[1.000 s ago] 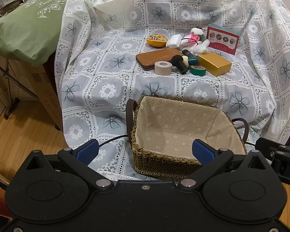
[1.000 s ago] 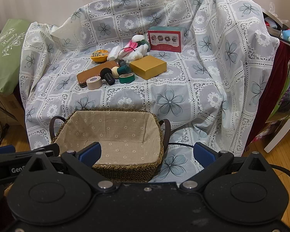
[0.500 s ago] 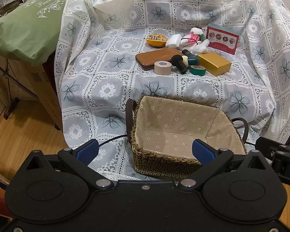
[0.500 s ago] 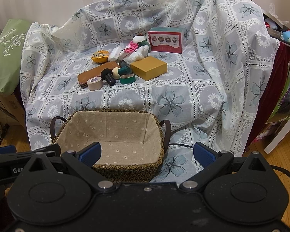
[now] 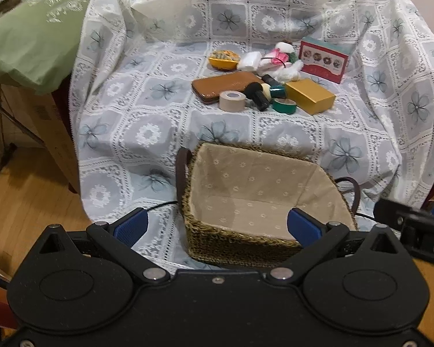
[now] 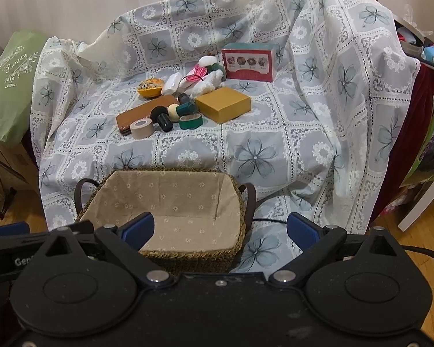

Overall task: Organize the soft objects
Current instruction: 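Move the left tool to the beige tape roll while the right tool approaches the green tape roll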

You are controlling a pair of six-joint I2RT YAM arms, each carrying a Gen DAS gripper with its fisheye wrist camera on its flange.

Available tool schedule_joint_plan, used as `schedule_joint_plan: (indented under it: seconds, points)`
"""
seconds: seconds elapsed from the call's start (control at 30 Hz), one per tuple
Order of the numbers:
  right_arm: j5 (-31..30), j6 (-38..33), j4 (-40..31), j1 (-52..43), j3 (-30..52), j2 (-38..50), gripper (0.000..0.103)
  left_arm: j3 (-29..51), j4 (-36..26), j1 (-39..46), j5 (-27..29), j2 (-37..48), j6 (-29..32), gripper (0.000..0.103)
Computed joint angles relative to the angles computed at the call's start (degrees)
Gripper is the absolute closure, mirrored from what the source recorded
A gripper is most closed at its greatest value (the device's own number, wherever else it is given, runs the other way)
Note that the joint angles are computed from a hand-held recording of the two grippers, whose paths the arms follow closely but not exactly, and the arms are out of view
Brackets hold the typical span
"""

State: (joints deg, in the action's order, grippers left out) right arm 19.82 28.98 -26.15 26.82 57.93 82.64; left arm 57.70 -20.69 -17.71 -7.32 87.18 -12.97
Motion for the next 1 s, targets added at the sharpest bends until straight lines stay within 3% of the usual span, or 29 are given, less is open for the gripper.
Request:
schedule_joint_plan:
  seconds: [0.17, 0.6, 1.0]
  points:
    - [-0.31, -1.78, 1.81, -2.07, 0.92, 2.66, 0.007, 1.34, -0.9, 0.68, 2.18, 1.72, 0.58, 0.004]
    - [1.31, -6.56, 10.84, -7.73, 8.05, 16.02, 0.003, 11.63, -3.76, 1.34, -0.98, 11.91, 4.51, 0.004]
    - [9.07, -9.87, 19.85, -11.75, 15.84, 30.72, 0.001, 25.14, -8.13, 2.86, -2.2, 24.41, 6.37, 0.004]
